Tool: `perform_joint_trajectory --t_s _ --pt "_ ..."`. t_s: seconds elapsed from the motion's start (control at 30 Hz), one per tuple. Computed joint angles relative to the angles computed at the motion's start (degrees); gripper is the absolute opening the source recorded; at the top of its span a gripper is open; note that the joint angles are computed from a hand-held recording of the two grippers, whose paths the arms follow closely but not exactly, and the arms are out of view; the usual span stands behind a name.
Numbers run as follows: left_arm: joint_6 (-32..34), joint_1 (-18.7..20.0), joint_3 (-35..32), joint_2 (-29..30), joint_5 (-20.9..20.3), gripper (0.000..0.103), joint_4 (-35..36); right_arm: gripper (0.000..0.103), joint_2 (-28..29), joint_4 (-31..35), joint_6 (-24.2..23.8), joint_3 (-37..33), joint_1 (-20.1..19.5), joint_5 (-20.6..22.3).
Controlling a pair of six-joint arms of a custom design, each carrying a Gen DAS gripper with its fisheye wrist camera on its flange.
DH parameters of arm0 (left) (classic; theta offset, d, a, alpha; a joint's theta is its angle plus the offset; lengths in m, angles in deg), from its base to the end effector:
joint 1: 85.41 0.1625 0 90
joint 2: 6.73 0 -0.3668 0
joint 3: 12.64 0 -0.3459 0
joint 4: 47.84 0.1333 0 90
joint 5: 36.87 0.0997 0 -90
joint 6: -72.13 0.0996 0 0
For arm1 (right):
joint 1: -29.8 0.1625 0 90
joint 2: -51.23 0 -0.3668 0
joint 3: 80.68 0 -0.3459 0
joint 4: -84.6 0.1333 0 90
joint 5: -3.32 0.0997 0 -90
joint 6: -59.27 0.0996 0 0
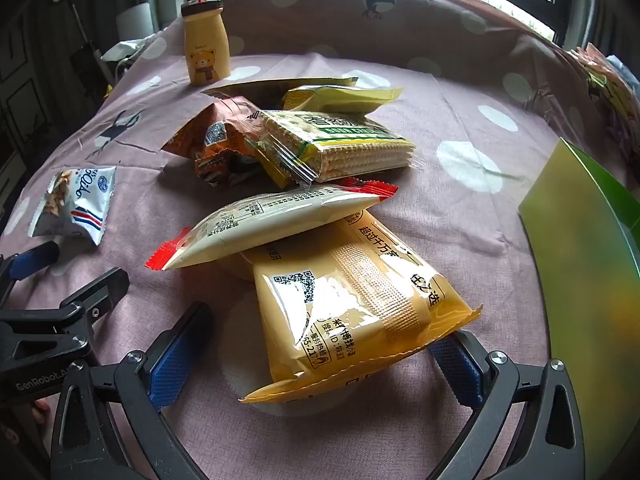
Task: Organize snacks
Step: 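Grasp the white-blue biscuit bag with the right gripper and lift it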
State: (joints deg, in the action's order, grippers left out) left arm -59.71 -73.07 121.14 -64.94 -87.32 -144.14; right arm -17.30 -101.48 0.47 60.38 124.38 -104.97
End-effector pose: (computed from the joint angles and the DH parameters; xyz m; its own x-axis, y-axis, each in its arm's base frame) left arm -0.1952 -0.2441 0.0189 -0.5358 -0.6437 -0.5464 0.0800 0.6055 -0.7918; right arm 0.1310 -0.3580 0.1270 -0.4329 -0.7561 0.4908 -0.8560 0.5154 0.0391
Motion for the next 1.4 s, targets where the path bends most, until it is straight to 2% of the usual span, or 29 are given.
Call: perform_joint_trajectory --t_s 0.33,0.57,0.63,0.7,0.77,0.83,0.93,1.0,1.07,1.13,1.2,1.27,1.4 --pt "0.0 -0.08 -0.26 0.29 -0.59 0.103 -0.48 0.103 0.0 -0.06 -0.03 0.02 -0.03 0.11" --pt "0.4 -0.8 1.56 -2.47 -0.77 0.1 -2.71 0.102 -0.22 1.15 1.06 -0.34 0.55 -0.77" --pt "-2.18 -3.33 3.59 -5.38 -1.09 0.096 -3.93 0.102 -1.36 5.07 2.77 -1.34 1.89 -3.43" --pt "-4.1 -5.8 5.51 -9.16 -1.13 0.096 -4.67 0.102 -5.56 11.88 5.67 -1.71 2.05 -2.98" --pt "-4.92 -7.71 6.42 -13.3 -0.99 0.096 -3.45 0.102 -10.76 17.54 9.04 -1.92 2.08 -1.15" --pt "-7.76 -9.12 5.85 -17.63 -1.21 0.096 2.1 0.102 -15.12 24.98 13.29 -3.86 3.0 1.33" --pt "-10.95 -9.17 5.14 -23.33 -1.63 0.096 8.24 0.102 -17.66 33.1 18.8 -7.81 6.04 6.33" --pt "-14.1 -10.37 6.17 -27.57 0.15 0.096 11.44 0.102 -16.36 36.38 23.01 -10.75 8.56 9.79" --pt "-13.85 -10.73 8.5 -31.82 1.16 0.095 9.41 0.102 -13.12 41.6 27.97 -14.76 10.11 12.62" --pt "-14.66 -10.87 9.82 -32.92 1.39 0.089 8.12 0.102 -8.78 47.04 32.33 -18.57 11.4 15.66" --pt "-11.74 -9.74 11.36 -32.59 1.35 0.087 4.27 0.102 -4.1 48.62 34.54 -20.64 12.76 17.85" --pt "-10.46 -9.15 13.65 -33.29 1.08 0.078 0.23 0.099 -0.44 47.29 35.37 -20.55 14.0 17.67" --pt "-9.01 -7.77 16.55 -34.59 0.5 0.059 -4.96 0.083 6.73 46.66 35.85 -20.92 15.6 15.72"
